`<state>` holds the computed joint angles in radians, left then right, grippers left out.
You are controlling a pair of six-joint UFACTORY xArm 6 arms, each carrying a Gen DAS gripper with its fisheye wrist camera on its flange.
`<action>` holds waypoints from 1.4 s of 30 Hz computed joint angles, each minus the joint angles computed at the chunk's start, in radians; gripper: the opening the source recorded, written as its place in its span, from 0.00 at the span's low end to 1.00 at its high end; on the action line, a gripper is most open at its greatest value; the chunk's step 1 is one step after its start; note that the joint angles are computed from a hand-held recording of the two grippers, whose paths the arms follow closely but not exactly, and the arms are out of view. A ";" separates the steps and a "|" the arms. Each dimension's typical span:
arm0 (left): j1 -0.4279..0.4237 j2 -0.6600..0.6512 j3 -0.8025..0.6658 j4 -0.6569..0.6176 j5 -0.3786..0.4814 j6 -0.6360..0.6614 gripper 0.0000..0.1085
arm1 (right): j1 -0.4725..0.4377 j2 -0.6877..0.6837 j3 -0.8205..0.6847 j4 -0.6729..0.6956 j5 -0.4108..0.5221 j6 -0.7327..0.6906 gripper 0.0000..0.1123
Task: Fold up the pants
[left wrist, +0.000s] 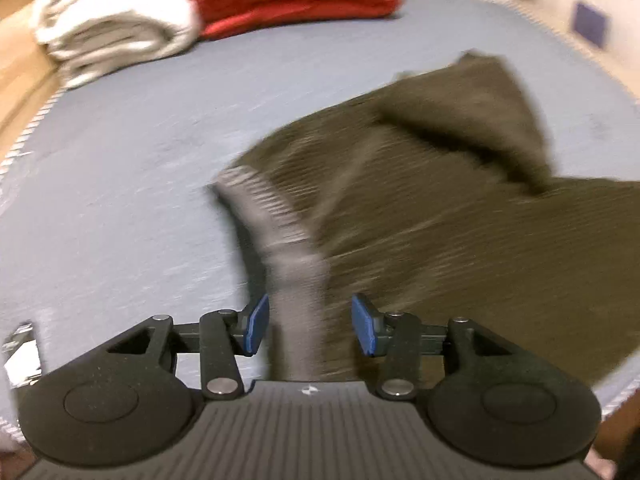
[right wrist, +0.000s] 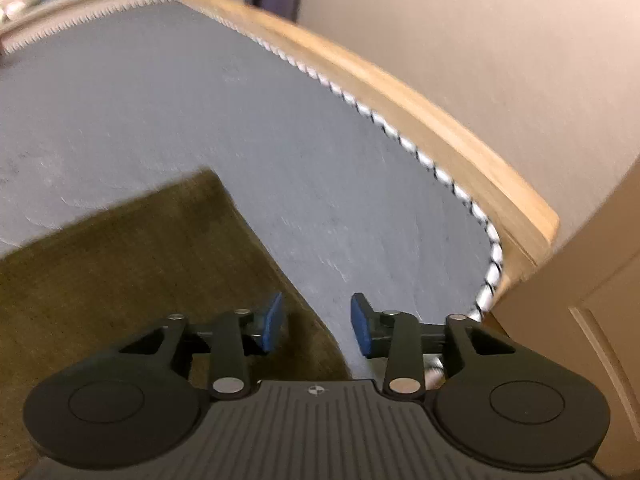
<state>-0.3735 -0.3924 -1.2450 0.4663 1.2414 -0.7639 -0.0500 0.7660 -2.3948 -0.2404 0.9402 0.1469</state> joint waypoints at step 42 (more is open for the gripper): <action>-0.174 0.531 -0.679 0.235 -0.093 -0.201 0.49 | 0.472 -0.184 0.198 0.817 -0.516 -0.380 0.51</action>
<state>-0.5474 0.1382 -1.9235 0.7008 1.1486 -0.9651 0.4217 0.5816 -2.1972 0.5770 0.4240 -0.2332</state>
